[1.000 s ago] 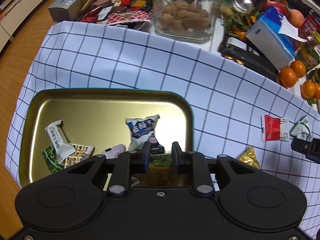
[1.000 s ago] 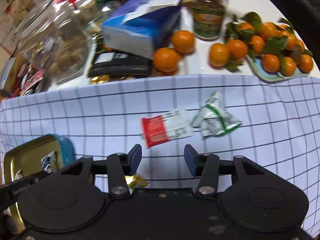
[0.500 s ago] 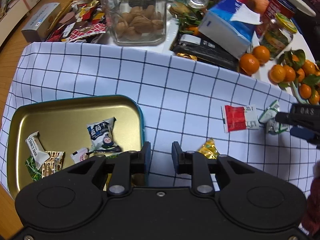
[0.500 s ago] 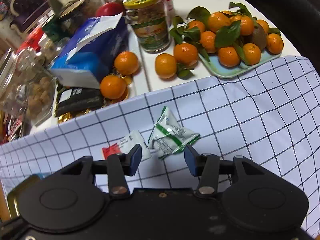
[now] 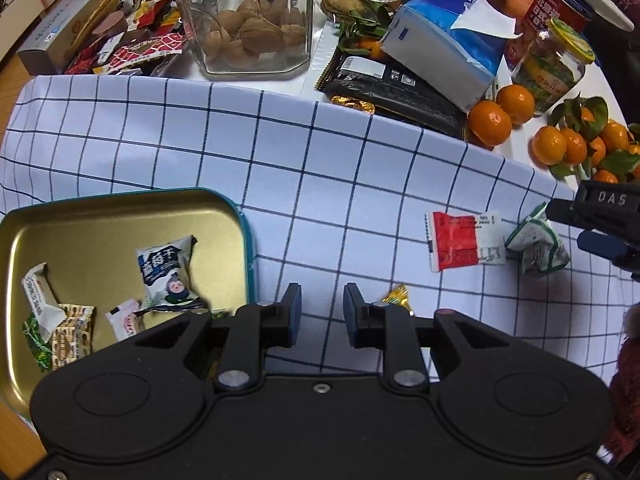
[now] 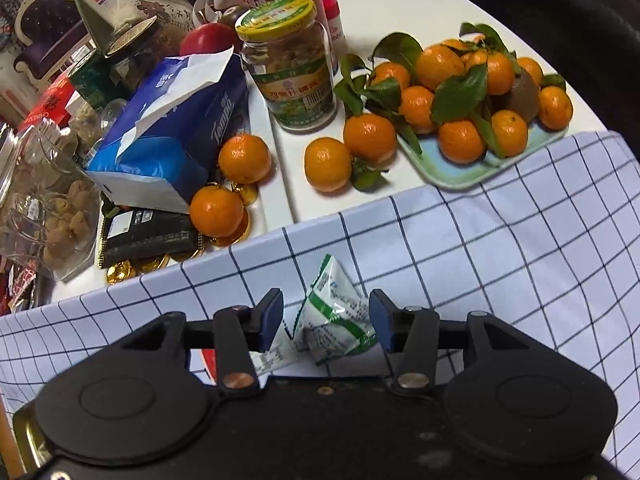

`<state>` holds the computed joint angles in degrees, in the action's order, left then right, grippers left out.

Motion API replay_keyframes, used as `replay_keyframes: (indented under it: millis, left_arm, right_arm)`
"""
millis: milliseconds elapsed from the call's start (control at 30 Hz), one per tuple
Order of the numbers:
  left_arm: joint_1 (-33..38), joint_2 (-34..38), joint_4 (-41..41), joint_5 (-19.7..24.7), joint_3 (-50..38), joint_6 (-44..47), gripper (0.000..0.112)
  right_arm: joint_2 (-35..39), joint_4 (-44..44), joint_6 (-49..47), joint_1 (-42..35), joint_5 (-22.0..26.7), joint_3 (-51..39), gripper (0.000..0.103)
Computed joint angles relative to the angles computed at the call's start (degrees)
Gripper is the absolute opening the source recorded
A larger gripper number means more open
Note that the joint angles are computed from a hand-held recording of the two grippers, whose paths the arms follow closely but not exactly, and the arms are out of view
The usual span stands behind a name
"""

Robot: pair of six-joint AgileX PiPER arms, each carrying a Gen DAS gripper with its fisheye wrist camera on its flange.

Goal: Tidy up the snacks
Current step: 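Grasp the green-white packet with the right gripper while the left grasps the gold foil candy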

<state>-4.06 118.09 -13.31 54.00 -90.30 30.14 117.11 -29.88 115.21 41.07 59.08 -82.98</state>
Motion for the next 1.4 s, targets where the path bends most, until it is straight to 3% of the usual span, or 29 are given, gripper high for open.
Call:
replay_keyframes:
  millis: [67, 233, 367, 500, 700, 867, 1033, 1133, 1400]
  left_arm:
    - [-0.6, 0.4, 0.0, -0.1, -0.1, -0.4, 0.033]
    - [-2.0, 0.7, 0.7, -0.2, 0.7, -0.6, 0.033]
    - [-2.3, -0.7, 0.5, 0.9, 1.8, 1.0, 0.033]
    - [-2.4, -3.3, 1.6, 0.2, 3.6, 1.7, 0.033]
    - [-0.6, -4.6, -0.8, 1.4, 2.1, 2.5, 0.033]
    - [-1.2, -0.8, 0.6, 2.3, -1.3, -1.6, 0.033]
    - [-2.2, 1.4, 0.6, 4.5, -2.5, -2.2, 0.033]
    - [-2.5, 2.3, -1.3, 6.3, -3.1, -1.8, 0.033]
    - [-5.5, 2.4, 1.3, 3.1, 0.3, -4.0, 0.033]
  right_arm:
    - [0.2, -0.2, -0.2, -0.4, 0.1, 0.1, 0.051]
    - [0.0, 1.8, -1.3, -2.6, -5.4, 2.6, 0.051]
    - [1.4, 3.9, -5.2, -3.8, -4.9, 1.8, 0.051]
    - [0.9, 8.1, -8.9, -5.5, -9.5, 3.7, 0.049]
    - [3.4, 11.5, -14.8, -4.0, -5.1, -1.4, 0.048]
    - [2.9, 16.2, -17.5, -2.1, -5.3, -1.0, 0.047]
    - [1.2, 17.2, -18.4, -0.9, -7.6, 1.8, 0.049]
    - [-0.9, 17.8, -18.9, -2.0, -11.5, 5.3, 0.058]
    - [-3.3, 17.9, -22.7, -3.2, -13.6, 8.4, 0.058]
